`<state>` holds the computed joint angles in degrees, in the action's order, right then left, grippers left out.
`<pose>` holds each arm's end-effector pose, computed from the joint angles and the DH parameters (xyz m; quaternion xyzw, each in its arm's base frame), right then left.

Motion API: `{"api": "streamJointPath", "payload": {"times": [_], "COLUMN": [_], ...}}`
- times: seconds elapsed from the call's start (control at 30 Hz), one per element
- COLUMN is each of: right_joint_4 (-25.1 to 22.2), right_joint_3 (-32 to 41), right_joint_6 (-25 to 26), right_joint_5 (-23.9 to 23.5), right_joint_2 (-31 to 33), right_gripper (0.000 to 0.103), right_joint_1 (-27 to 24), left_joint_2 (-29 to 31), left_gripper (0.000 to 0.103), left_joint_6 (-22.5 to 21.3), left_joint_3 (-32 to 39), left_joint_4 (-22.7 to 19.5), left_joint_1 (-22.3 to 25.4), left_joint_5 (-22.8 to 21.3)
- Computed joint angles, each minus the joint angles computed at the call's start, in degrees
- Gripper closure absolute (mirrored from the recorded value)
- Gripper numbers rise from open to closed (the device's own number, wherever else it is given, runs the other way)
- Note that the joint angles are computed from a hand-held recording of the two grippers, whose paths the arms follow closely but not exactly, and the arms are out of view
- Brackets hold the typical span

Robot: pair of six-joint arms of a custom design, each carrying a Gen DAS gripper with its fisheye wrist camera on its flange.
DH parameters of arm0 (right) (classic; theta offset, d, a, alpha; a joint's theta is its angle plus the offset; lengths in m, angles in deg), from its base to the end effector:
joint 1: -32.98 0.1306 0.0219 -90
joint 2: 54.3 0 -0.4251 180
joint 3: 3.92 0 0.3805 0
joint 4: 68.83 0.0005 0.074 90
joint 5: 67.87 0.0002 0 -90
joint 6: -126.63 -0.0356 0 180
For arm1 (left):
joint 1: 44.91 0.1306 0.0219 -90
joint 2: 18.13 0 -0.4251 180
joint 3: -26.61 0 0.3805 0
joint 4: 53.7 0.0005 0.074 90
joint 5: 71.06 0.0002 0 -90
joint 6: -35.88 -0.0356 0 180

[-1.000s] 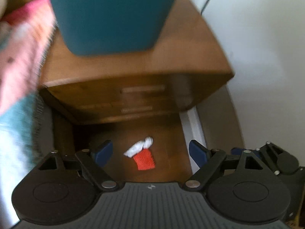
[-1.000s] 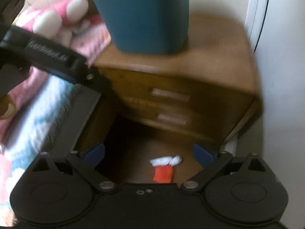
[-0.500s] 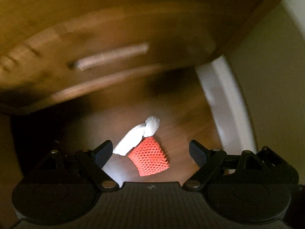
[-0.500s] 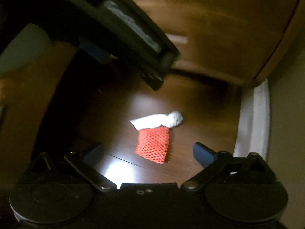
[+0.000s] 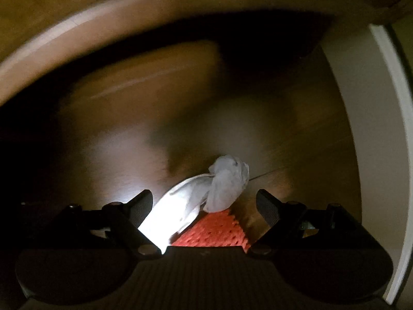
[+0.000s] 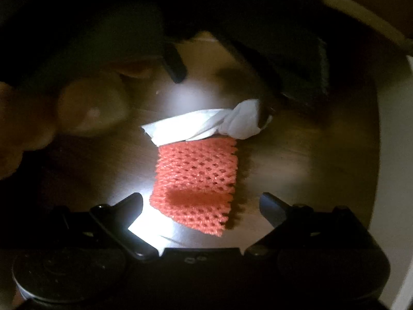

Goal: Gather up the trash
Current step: 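Grasp the white tissue with the left tool while the right tool grasps the orange foam net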

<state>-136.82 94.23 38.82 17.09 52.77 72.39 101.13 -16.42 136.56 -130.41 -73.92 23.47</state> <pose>0.4211 0.3494 0.3713 -0.3571 0.9261 0.0777 0.0940 0.5341 -0.3000 0.3307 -0.0743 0.9958 -0.0521 0.0073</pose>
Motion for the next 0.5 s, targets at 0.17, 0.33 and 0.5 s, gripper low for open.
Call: {"api": "streamJointPath", "payload": {"times": [0.17, 0.33, 0.5], "right_joint_4": [1.93, 3.22, 4.28], "right_joint_3": [-1.82, -2.99, -3.59], "right_joint_6": [-1.80, -1.62, -2.66], "right_joint_5": [-0.05, -0.72, 0.00], "right_joint_2": [1.39, 1.85, 1.31], "right_gripper": [0.008, 0.016, 0.020], "right_joint_1": [0.28, 0.37, 0.45], "left_joint_2": [0.94, 0.82, 0.44], "left_gripper": [0.016, 0.017, 0.043], "left_joint_6": [0.24, -1.32, -1.86], "left_joint_3": [-2.29, -3.71, -3.74], "left_joint_4": [2.45, 4.20, 4.86], "left_joint_1": [0.21, 0.51, 0.29], "left_joint_5": [2.60, 2.56, 1.09]}}
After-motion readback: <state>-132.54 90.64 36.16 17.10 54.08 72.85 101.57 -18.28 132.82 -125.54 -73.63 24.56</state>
